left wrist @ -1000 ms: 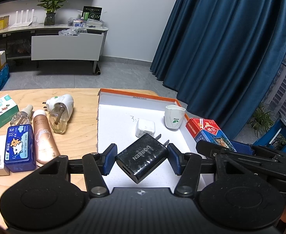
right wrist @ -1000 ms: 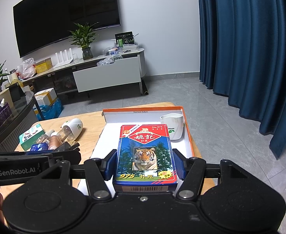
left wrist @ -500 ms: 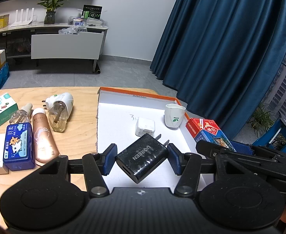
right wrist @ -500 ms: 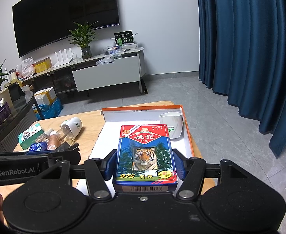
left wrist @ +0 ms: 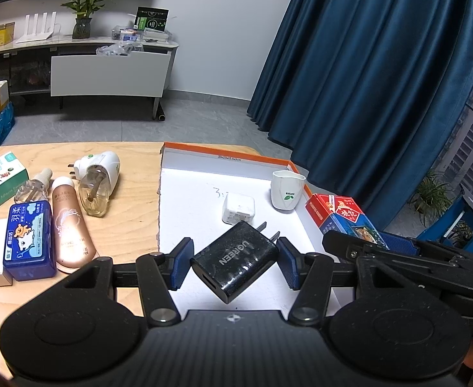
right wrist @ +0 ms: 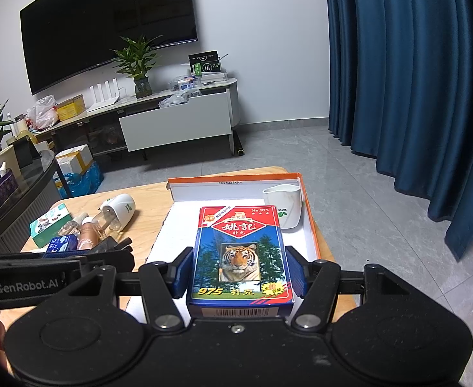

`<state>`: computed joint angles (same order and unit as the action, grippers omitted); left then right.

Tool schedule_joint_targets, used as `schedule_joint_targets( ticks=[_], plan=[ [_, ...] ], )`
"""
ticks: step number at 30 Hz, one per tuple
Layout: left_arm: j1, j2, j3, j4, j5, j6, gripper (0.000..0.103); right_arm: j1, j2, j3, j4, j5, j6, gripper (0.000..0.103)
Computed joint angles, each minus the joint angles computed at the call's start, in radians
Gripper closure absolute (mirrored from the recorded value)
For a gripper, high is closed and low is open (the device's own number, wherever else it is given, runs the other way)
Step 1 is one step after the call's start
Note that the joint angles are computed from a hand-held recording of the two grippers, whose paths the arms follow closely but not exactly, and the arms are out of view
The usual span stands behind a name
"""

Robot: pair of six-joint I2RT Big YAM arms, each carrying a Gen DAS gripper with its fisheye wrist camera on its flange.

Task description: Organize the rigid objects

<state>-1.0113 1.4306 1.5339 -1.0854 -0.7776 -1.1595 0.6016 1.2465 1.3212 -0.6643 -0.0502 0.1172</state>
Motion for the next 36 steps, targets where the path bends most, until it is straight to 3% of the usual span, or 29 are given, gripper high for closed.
schedule_joint_targets(
  ticks=[36],
  plan=[
    [0.009,0.011,0.005,0.003,0.020,0.017,0.046,0.000,0.005,0.002,-0.003,0.001,0.003,0.032]
  ],
)
